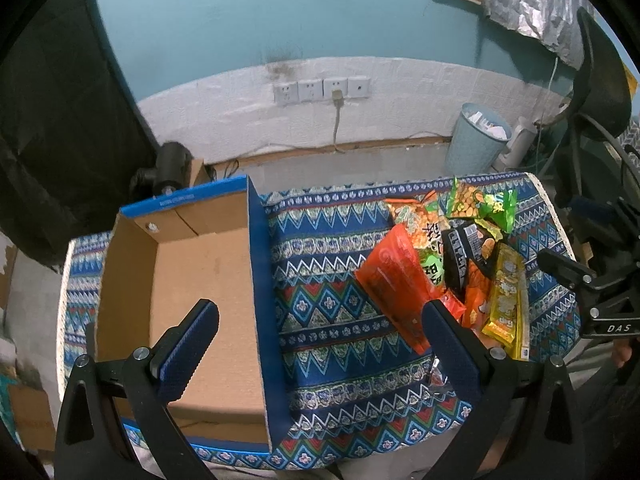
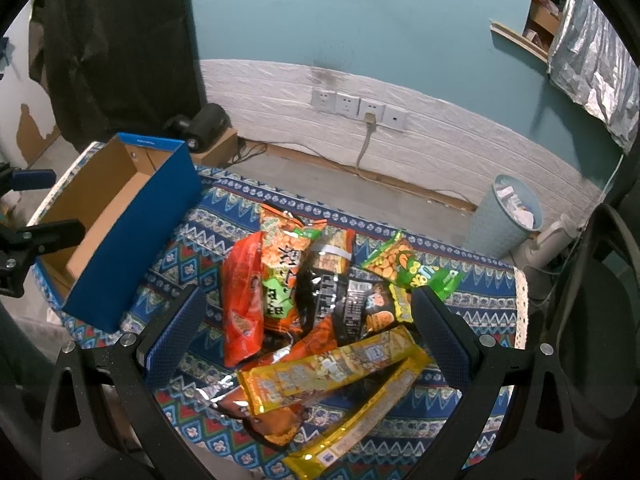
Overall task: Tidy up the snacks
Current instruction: 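Grasp the orange bag with the left tool while the right tool grasps a yellow wafer bar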
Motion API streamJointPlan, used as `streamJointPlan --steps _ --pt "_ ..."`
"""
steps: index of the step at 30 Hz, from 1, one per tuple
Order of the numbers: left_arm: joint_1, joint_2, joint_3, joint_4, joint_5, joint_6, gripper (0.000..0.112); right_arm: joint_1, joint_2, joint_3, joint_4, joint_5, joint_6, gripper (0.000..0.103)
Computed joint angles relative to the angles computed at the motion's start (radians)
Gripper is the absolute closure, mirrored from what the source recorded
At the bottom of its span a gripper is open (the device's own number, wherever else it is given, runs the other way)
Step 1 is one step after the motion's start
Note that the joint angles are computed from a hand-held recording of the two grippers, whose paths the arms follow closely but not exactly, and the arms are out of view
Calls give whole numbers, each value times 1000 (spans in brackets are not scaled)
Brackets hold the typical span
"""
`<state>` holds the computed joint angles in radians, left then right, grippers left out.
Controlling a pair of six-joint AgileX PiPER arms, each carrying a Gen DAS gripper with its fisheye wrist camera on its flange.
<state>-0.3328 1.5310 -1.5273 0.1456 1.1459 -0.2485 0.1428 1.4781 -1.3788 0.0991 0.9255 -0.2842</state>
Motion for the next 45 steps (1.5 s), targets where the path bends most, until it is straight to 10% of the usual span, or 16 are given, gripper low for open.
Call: streamJointPlan --steps 27,45 --pt "3 382 -156 -302 46 -143 10 -265 113 190 -74 -44 -5 3" --pt "-77 577 -302 -191 47 -233 10 -234 236 250 -59 -81 49 3"
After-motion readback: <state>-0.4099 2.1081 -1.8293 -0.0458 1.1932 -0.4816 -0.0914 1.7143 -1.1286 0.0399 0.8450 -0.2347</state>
